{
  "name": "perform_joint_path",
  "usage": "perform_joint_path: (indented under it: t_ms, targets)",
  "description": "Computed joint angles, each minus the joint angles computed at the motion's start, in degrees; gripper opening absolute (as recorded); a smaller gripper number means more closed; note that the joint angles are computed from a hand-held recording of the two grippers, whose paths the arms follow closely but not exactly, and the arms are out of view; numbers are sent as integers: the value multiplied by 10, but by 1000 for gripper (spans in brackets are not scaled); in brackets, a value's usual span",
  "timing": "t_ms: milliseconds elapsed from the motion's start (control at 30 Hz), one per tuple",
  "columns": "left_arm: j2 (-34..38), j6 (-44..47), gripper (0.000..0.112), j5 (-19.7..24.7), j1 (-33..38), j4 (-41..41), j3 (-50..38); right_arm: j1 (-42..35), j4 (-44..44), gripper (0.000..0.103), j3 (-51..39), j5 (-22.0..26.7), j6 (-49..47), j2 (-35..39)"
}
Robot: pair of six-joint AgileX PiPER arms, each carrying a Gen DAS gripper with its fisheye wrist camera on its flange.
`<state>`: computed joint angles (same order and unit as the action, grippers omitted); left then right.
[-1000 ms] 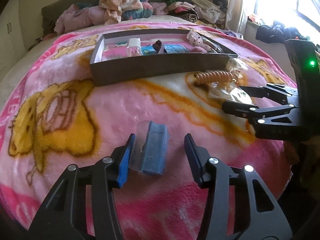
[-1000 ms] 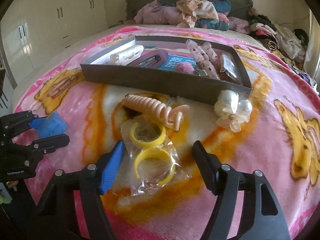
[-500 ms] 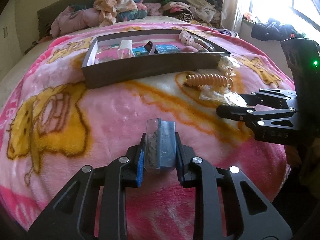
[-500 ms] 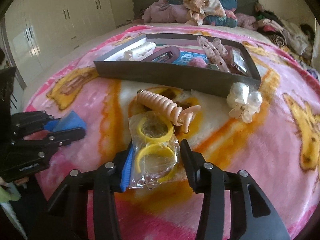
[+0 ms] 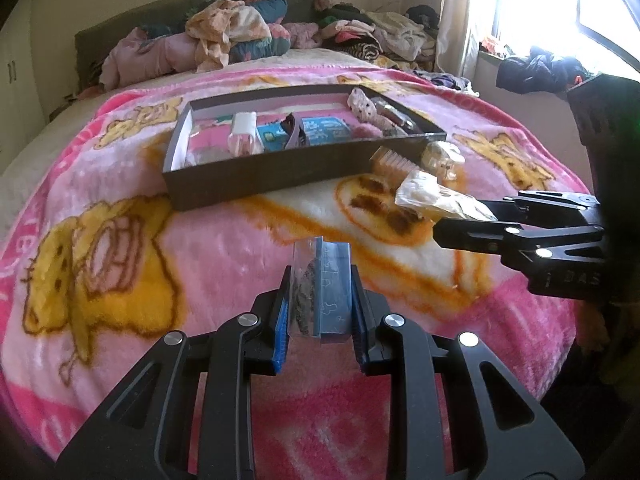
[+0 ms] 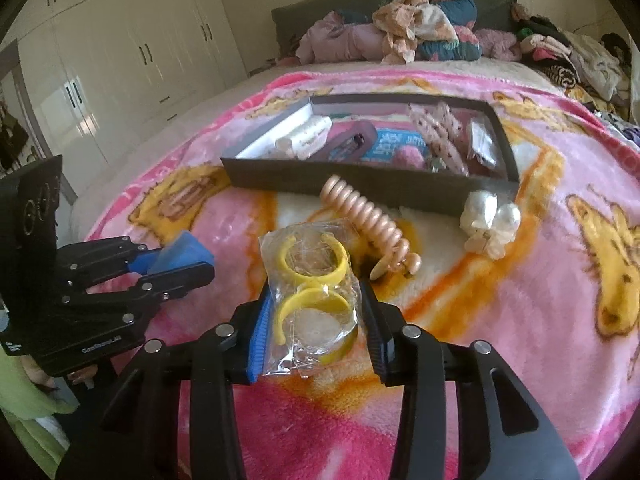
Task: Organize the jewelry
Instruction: 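Carry the blue box into the tray with the left tool while the right tool carries the rings bag there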
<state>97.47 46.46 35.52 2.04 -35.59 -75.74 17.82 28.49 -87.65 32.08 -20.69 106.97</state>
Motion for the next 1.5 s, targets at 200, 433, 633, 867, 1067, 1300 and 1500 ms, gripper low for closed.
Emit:
perform_joint_path:
  t_ms: [200, 433, 633, 867, 1067, 1300, 1500]
  targets:
    - [1, -13, 18, 3, -4, 0, -22, -5, 1, 39, 17, -10, -4, -29]
    - [12, -35, 18, 8, -16, 6, -59, -18, -14, 39, 33, -21, 9, -53]
    - [28, -55, 18, 14, -35, 14, -93, -29, -38, 39, 42, -32, 33, -66]
    - [61, -82, 18, 32, -63, 27, -164, -47, -72, 39, 41, -36, 64, -83]
    - [83, -98, 18, 46, -82, 42, -214, -66, -85, 39, 39, -39, 81, -94]
    - [121, -113, 18, 68, -100, 56, -281, -83, -111, 39, 17, -30, 116, -95]
    - [164, -124, 18, 91, -110, 59, -347, -87, -164, 39, -7, -23, 169, -91]
